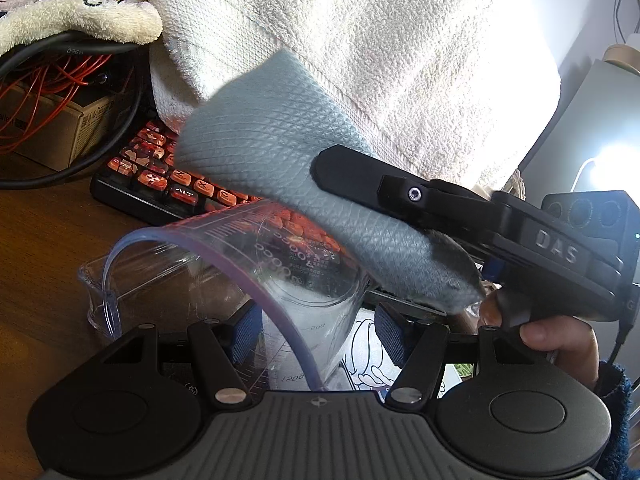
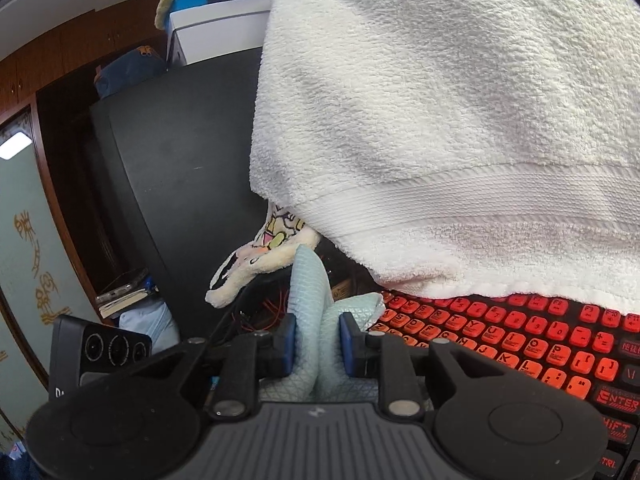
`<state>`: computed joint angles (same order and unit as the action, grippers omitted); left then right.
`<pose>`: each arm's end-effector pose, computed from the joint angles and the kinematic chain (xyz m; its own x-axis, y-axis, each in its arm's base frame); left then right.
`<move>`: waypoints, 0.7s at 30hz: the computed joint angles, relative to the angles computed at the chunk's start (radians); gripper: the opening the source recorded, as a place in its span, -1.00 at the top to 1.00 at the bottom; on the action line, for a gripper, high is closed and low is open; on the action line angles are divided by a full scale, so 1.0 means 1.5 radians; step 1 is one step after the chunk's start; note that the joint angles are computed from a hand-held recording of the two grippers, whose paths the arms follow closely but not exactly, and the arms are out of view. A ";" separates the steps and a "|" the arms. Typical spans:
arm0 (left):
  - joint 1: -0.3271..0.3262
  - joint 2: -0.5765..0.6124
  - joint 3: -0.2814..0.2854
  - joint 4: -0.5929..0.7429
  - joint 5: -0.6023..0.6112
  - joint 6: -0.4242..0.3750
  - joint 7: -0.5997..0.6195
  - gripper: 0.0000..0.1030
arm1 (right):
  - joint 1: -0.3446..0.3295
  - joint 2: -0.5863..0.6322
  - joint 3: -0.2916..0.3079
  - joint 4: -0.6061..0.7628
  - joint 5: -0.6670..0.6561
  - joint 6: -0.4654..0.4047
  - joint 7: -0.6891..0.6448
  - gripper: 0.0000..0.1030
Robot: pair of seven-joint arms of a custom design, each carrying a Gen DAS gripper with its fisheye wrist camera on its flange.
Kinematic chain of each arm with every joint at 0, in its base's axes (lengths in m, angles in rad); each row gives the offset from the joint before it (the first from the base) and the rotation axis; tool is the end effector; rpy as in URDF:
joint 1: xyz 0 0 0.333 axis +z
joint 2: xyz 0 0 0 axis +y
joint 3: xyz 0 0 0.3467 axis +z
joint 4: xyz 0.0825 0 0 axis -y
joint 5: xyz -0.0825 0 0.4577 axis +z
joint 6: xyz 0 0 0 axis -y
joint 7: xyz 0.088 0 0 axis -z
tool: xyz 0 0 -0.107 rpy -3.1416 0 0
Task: Clean container
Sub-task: 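Rub the right gripper's cloth over the jug's outer wall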
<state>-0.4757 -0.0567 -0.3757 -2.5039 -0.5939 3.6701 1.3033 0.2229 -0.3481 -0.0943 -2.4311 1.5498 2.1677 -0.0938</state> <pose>0.4047 -0.3538 0.4163 -0.1991 -0.8091 0.5529 -0.5752 -0.3603 -0.7344 0.5051 0.1032 0.4692 0.8353 -0.4394 -0.3305 -0.4113 -0.1004 -0.9059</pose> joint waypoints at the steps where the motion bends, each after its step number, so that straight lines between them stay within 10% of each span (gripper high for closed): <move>1: 0.000 0.000 0.000 0.000 0.000 0.000 0.000 -0.20 | 0.001 -0.001 -0.001 -0.001 -0.006 -0.008 0.000 0.57; 21: 0.000 0.001 0.000 0.000 0.002 0.001 -0.002 -0.20 | -0.006 0.007 -0.006 0.005 -0.006 -0.017 0.008 0.58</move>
<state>-0.4750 -0.0558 -0.3754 -2.5041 -0.5909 3.6711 1.3008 0.2135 -0.3384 -0.1040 -2.4232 1.5411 2.1419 -0.0822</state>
